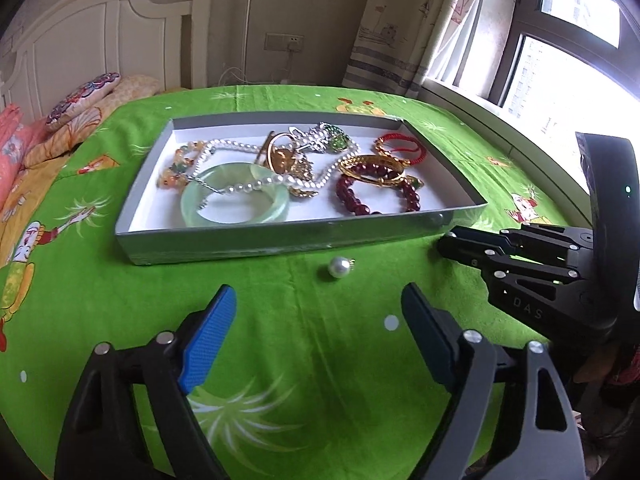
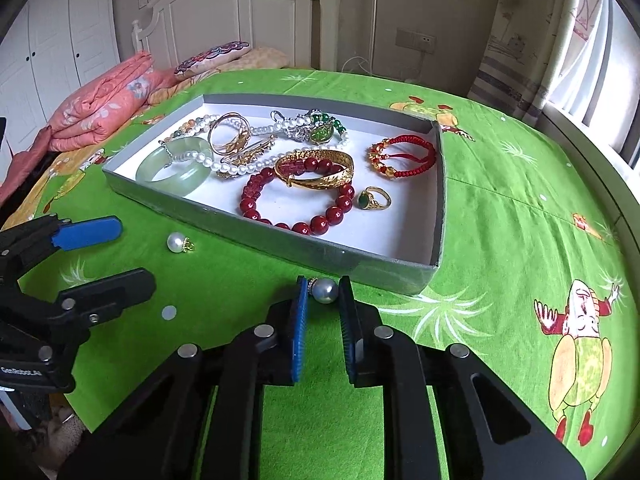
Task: Organize jewelry
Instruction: 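Grasp the white pearl earring on the cover with the right tool, then carry the pearl earring into the box and open the right tool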
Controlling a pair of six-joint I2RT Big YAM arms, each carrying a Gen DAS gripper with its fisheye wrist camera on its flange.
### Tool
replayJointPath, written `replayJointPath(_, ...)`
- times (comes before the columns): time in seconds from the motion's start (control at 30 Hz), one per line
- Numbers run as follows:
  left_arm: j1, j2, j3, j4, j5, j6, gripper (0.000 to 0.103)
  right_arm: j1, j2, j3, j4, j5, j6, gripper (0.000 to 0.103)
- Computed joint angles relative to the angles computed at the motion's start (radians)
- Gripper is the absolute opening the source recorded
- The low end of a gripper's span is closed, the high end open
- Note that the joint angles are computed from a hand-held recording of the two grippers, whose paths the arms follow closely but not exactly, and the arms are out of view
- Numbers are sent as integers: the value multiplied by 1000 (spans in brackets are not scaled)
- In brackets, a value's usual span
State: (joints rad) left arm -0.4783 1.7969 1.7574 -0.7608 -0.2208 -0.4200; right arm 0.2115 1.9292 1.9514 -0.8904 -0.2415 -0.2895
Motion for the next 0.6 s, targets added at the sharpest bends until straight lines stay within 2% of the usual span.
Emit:
replayJointPath(0.07, -5, 38, 57, -48, 2, -7, 63, -6, -7, -10, 11, -19, 9, 16)
replayJointPath(0.3, -12, 131, 194, -156, -75, -35, 43, -29, -30, -42, 47, -88, 34, 16)
replayJointPath(0.47, -28, 166, 248, -201, -151, -2, 15, -33, -33, -47, 56, -107, 39, 16)
replayJointPath(0.6, -30, 146, 213, -172, -148, 10, 15, -33, -41, -61, 71, -110, 34, 16)
